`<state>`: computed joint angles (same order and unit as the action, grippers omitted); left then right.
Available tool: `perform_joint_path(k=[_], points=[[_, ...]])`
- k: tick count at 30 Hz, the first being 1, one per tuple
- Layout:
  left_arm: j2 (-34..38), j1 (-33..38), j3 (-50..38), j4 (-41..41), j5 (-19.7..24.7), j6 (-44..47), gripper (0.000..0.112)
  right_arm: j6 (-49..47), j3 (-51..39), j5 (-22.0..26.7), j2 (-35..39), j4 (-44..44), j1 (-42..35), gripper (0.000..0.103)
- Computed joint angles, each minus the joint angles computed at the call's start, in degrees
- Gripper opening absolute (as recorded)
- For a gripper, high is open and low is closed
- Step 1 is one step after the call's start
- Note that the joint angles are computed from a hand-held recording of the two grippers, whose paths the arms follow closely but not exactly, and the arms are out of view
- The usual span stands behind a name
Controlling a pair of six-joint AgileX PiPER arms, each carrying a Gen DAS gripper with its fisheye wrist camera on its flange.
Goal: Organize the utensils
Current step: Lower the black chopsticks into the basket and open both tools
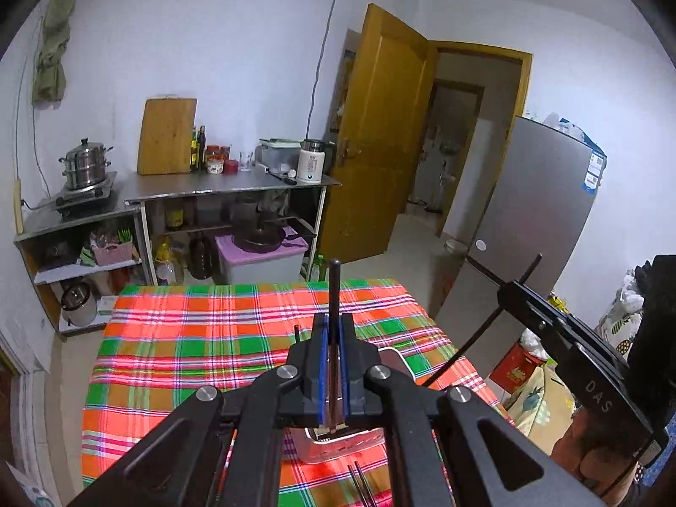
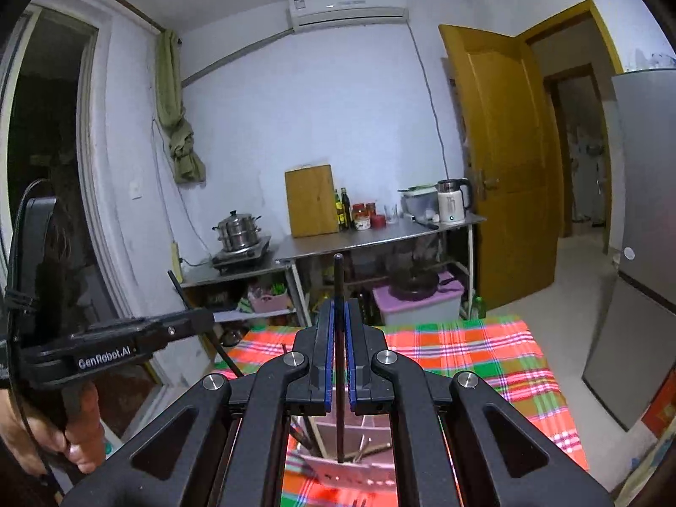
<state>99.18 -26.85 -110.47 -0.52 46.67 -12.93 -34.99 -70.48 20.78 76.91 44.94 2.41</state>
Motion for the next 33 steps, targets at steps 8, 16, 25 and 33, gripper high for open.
perform_joint_path(k=[8,16,25,33], points=[[2.49,1.19,3.94,-1.95,-4.46,1.78,0.004,-6.13,0.52,-4.65,4.33,5.39,1.99,0.004],[2.66,1.80,10.19,-4.58,-8.26,3.66,0.004,-8.62,2.83,-5.66,6.60,6.48,2.01,0.005],[2.49,2.64,15.58,-6.10,-11.29,4.40,0.005,-2.55,3.76,-3.22,8.18,-0.35,1.78,0.006],[2.04,2.19,17.77,-5.63,-11.58,3.63,0.008,-0.46,3.34,-0.50,9.21,-3.13,1.17,0.007]])
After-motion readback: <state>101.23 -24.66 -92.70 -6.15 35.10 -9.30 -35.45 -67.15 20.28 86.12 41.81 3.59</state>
